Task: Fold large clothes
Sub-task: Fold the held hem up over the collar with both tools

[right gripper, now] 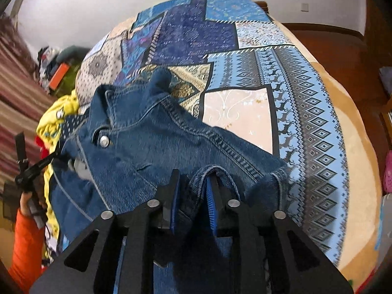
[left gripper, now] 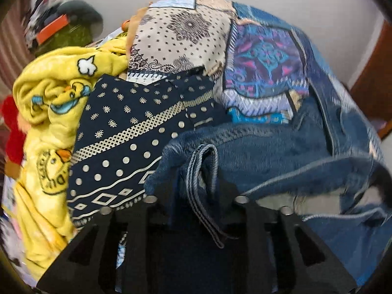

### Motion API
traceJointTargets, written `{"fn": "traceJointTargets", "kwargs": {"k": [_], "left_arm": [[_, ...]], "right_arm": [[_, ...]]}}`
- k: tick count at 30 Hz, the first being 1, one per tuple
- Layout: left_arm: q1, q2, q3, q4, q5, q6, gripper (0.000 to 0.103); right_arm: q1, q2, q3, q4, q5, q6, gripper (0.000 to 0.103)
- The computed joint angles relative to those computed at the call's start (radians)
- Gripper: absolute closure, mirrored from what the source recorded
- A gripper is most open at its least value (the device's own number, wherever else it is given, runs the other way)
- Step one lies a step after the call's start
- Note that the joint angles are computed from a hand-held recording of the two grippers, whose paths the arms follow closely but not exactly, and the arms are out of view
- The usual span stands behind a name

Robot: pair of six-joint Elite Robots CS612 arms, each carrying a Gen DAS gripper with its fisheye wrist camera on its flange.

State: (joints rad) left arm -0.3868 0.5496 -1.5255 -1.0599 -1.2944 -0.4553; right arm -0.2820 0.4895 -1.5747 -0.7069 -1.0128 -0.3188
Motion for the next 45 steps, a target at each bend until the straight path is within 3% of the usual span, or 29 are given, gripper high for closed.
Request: {"fn": "traceJointTargets", "kwargs": {"k": [2, 3, 4, 6, 8, 16, 24, 27, 30, 33, 38, 42, 45], "left_arm": [[-0.009, -0.010, -0.004, 0.047, 0.027, 0.013, 0.034], [-0.015, -0.010, -0.015, 0.061, 0.049, 0.016, 0.030], [-0.021, -0.008, -0.027, 0.069, 0.062, 0.021, 0.029], [-0.028, -0.004, -0.058, 0.081, 0.044, 0.037, 0.026], [-0.033, -0.002, -0.089, 0.103, 0.017, 0.049, 0.021], [-0.067, 0.014, -0.203, 0.175, -0.026, 0.092, 0.010], [-0.086, 0.030, -0.212, 0.202, -0.112, 0.097, 0.010], [-0.094, 0.035, -0.188, 0.190, -0.096, 0.104, 0.010], [-0.093, 0.042, -0.155, 0.166, -0.091, 0.088, 0.003], [-0.088, 0.046, -0.128, 0.137, -0.093, 0.086, 0.000], [-0.071, 0.028, -0.069, 0.079, -0.089, 0.145, 0.000], [-0.051, -0.004, 0.002, 0.049, -0.083, 0.154, 0.000], [-0.041, -0.030, 0.056, -0.003, -0.054, 0.146, 0.000]], "right_arm": [[0.003, -0.016, 0.008, 0.036, -0.030, -0.018, 0.077], [0.008, -0.019, 0.010, 0.035, -0.054, -0.013, 0.067], [0.018, -0.020, 0.001, 0.014, -0.119, 0.004, 0.034], [0.033, 0.002, -0.053, -0.077, -0.242, 0.034, 0.009], [0.025, 0.014, -0.091, -0.102, -0.243, 0.025, 0.010], [-0.012, 0.014, -0.196, 0.009, -0.143, 0.034, 0.010], [0.031, 0.027, -0.247, 0.088, -0.106, -0.085, 0.009], [0.058, 0.030, -0.232, 0.103, -0.130, -0.119, 0.009], [0.092, 0.039, -0.199, 0.100, -0.182, -0.133, 0.009], [0.115, 0.050, -0.176, 0.054, -0.224, -0.160, 0.002], [0.124, 0.034, -0.098, 0.018, -0.242, -0.148, 0.002], [0.134, 0.024, -0.028, -0.079, -0.299, -0.106, 0.003], [0.123, 0.009, 0.021, -0.127, -0.275, -0.040, 0.003]]}}
